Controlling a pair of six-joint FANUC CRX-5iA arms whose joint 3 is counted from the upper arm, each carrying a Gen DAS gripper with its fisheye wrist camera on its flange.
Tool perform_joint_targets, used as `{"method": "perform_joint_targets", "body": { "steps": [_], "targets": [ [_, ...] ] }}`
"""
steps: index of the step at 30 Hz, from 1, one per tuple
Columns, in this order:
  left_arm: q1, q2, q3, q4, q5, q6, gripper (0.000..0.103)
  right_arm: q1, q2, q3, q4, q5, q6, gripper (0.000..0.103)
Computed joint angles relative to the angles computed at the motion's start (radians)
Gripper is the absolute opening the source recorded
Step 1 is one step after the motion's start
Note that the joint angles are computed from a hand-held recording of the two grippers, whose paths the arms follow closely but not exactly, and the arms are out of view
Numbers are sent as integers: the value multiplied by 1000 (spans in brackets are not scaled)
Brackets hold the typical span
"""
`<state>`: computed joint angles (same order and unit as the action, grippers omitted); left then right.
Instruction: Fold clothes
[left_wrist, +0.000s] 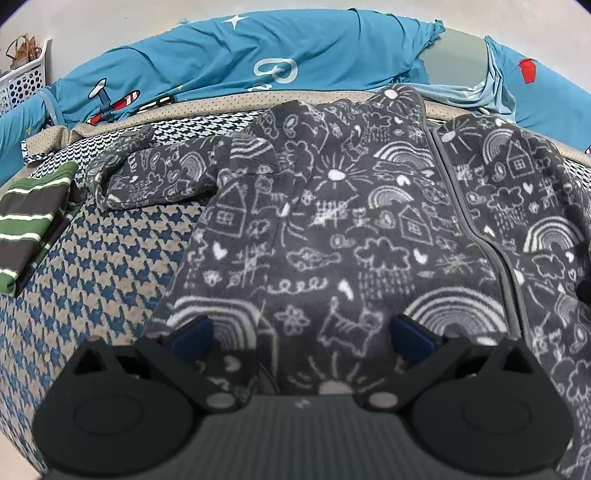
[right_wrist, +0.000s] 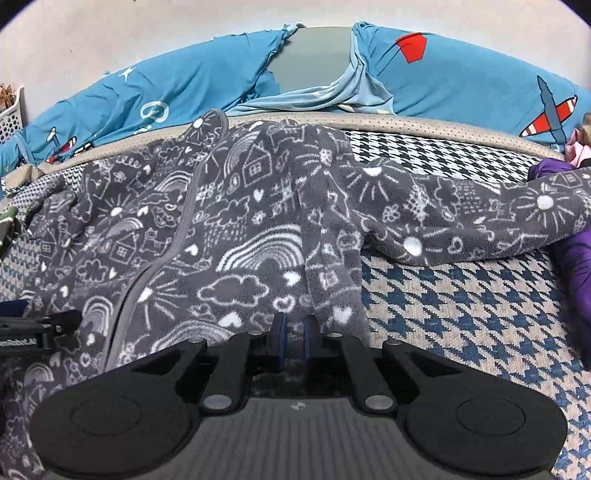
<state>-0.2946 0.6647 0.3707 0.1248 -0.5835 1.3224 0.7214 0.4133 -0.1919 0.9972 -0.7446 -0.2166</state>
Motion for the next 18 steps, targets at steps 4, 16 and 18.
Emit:
{"method": "perform_joint_targets", "body": {
  "steps": [4,16,18],
  "targets": [
    [3,13,25,9,-32,-6,103,-18,-31,-36,40,89,-56,16],
    [11,30,52,114,-48,-110,103,-81,-44,-66,225,206,-221,16],
    [10,45,73,120,-61,-114,103,-84,-37,-62,237,205,-221,17]
  ]
}}
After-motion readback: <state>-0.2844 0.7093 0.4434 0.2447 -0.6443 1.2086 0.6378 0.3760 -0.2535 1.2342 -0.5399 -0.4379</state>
